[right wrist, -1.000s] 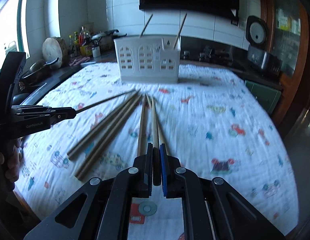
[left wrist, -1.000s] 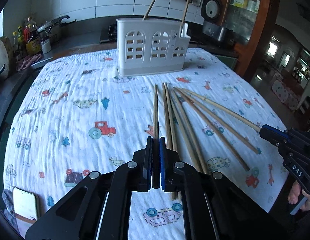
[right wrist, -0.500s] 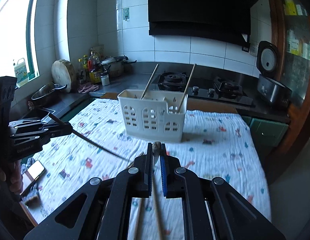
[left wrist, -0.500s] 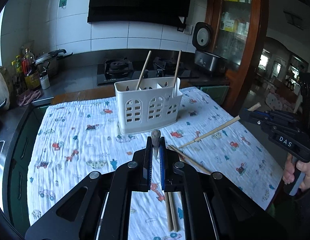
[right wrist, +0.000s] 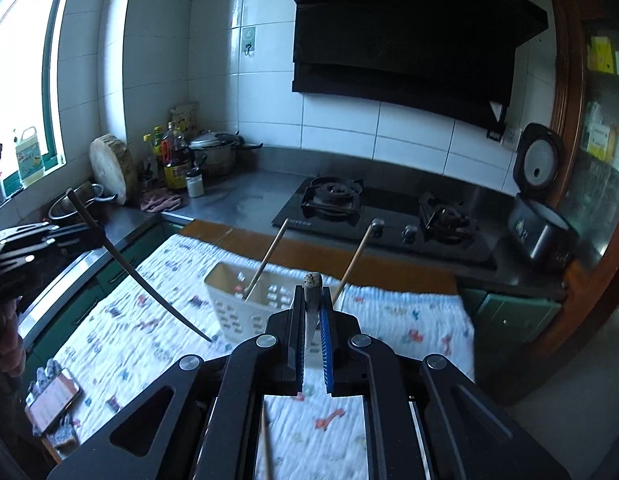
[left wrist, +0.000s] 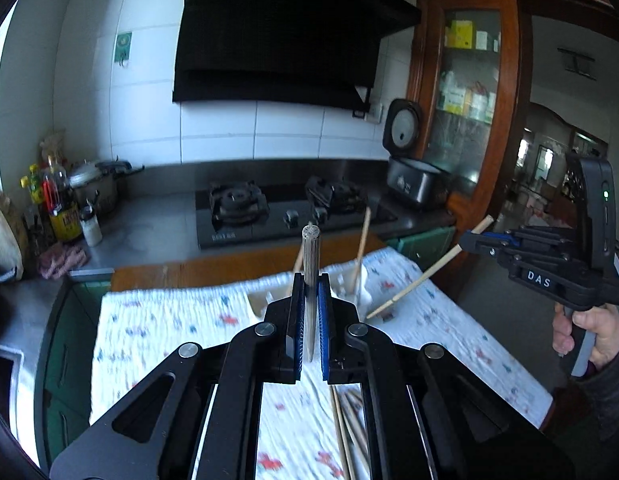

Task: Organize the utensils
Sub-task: 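Lift the left tool's chopstick into the holder while the right tool inserts its own, then open both tools to release the chopsticks into the holder and withdraw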

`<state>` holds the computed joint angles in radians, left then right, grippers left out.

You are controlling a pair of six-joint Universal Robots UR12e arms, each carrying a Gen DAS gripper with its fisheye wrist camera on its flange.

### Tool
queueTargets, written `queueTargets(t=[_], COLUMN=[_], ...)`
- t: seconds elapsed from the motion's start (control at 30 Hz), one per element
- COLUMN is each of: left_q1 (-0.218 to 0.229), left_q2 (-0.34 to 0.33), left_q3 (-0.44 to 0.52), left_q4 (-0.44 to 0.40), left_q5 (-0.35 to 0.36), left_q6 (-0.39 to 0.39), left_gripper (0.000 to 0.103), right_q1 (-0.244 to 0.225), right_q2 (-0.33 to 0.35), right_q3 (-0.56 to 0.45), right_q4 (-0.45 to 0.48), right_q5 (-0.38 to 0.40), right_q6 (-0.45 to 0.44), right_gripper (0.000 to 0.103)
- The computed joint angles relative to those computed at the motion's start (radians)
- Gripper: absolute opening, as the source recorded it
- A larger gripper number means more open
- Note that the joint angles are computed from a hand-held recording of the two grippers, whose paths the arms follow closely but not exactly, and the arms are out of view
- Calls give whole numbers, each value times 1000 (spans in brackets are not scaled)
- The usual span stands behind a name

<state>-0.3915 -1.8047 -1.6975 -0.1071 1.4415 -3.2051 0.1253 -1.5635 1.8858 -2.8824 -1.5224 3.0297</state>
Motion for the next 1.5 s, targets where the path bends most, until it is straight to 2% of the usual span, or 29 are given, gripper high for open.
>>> queueTargets(t=[0.2,0.3,0.37,0.6,0.9,1.07,1.17,1.27,1.33,1.47,1.5], left_q1=[-3,6,4,32,37,38,40,36,33,30,29], left_q2=[-44,-70,-90,-134,-179,-182,-181,-174,-164,-124,-112], left_q3=[79,116,137,170,206,203,200,192,182,133,117], left_q4=[6,-27,-40,-125,-226,-238,-232,-221,-206,-153,-138], left_q5=[79,72,106,48,37,32,24,30,44,44,42], left_q6=[14,-7,-5,-58,-66,-83,-87,-86,-93,-112,-114], left_gripper=[5,5,5,5,6,6,7,13,29,32,36], right_q1=[-9,-10,-6,-4,-4,-2,-1,-7,-8,-9,-9], right_q2=[36,64,82,129,167,173,171,161,148,107,94], right_q3=[-64,-102,-121,-149,-170,-169,-164,-153,-138,-92,-77], right_q4=[20,77,108,147,181,176,156,130,103,45,34], right_q5=[-6,8,4,2,-7,-13,-27,-26,-35,-54,-52], right_q6=[15,20,14,11,14,19,13,19,18,16,13], right_gripper=[7,7,7,7,7,8,12,18,26,32,36])
